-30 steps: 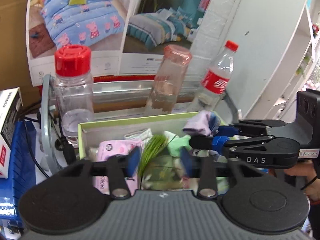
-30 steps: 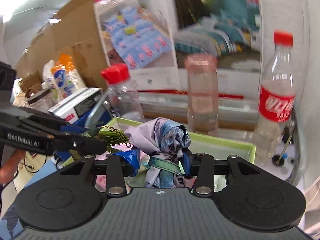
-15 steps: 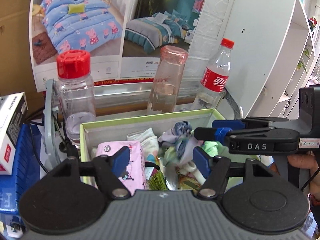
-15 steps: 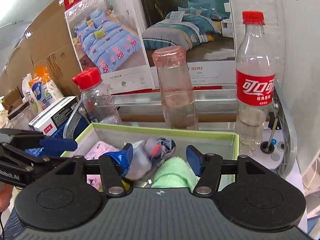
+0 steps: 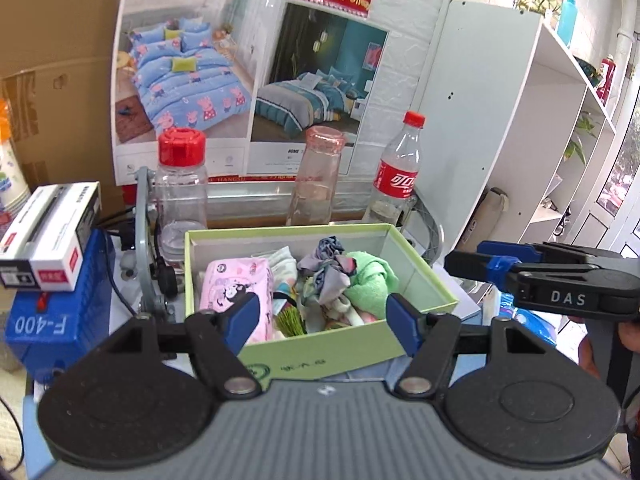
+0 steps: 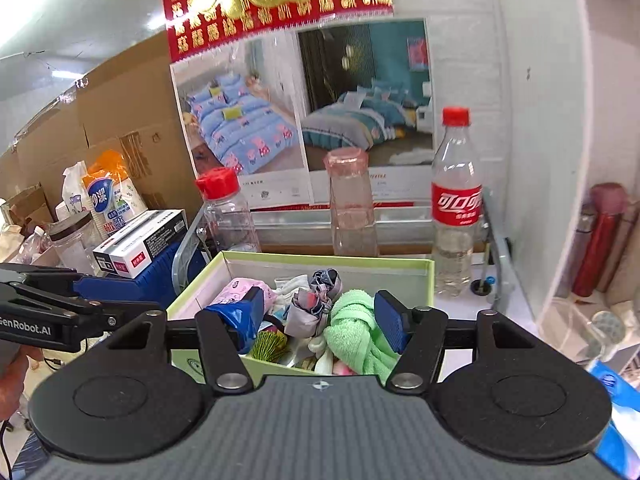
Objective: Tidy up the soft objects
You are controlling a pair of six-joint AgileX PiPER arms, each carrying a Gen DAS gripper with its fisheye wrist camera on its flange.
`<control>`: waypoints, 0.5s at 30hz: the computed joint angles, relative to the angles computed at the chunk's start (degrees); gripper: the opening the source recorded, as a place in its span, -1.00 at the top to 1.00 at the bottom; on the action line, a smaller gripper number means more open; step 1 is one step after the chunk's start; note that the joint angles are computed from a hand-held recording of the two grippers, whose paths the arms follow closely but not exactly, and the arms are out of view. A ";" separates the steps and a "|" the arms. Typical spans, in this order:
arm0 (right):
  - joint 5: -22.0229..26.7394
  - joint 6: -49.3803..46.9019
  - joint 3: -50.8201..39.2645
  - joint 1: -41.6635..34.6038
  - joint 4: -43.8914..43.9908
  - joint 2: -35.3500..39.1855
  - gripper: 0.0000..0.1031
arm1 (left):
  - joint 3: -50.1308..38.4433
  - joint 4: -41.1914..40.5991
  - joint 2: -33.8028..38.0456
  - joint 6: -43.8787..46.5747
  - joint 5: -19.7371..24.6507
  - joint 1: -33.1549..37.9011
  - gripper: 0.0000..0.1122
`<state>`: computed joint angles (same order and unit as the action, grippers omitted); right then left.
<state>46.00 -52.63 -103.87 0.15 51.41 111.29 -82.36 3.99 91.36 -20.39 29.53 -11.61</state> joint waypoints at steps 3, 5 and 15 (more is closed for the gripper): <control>-4.30 -5.33 9.34 -0.37 3.78 -6.41 0.09 | 4.20 6.32 -3.55 -7.73 -1.50 -2.60 -0.22; -6.72 -8.76 15.12 -0.71 7.06 -10.25 0.09 | 6.83 13.21 -5.66 -15.39 -2.08 -4.78 -0.22; -15.51 -28.98 41.42 -1.66 32.77 -24.35 0.08 | 18.75 54.05 -12.75 -61.35 4.46 -18.88 -0.27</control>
